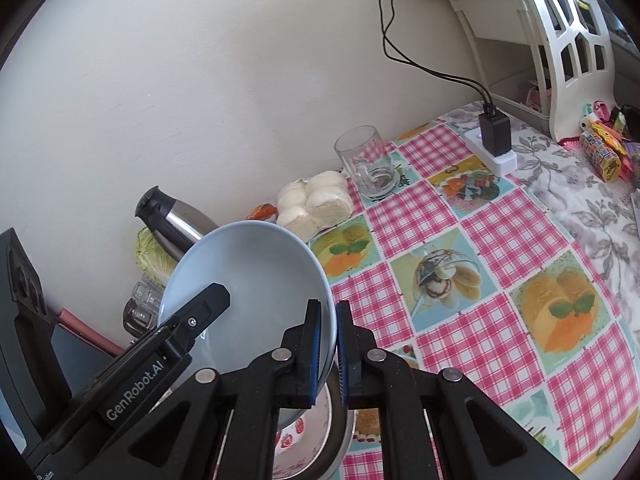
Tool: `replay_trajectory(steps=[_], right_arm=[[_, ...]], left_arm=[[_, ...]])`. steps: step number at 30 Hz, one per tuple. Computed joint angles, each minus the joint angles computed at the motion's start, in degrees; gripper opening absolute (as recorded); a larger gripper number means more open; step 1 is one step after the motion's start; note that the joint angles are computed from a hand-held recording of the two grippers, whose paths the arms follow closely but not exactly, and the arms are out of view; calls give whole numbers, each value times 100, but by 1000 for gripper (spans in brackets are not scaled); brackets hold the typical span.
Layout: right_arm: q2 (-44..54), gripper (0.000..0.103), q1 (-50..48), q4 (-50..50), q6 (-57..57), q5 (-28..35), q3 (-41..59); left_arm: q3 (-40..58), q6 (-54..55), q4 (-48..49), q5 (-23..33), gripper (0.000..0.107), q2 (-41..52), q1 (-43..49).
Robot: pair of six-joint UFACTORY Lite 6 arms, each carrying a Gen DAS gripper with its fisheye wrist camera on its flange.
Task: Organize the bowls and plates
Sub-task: 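Carry the pale blue bowl with the right tool over the basin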
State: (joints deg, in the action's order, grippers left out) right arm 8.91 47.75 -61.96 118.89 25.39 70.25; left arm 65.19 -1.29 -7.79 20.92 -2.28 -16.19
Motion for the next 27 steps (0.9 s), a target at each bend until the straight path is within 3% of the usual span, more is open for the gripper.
replay_trajectory(steps=[14, 27], right_arm=[[964, 9, 645, 547, -748, 453, 1504], [2142, 9, 1092, 1370, -1920, 723, 3254]], left_arm=[[-653, 2104, -1962, 462, 21, -1013, 1380], [-1039, 4285, -4027, 1367, 21, -1478, 3239]])
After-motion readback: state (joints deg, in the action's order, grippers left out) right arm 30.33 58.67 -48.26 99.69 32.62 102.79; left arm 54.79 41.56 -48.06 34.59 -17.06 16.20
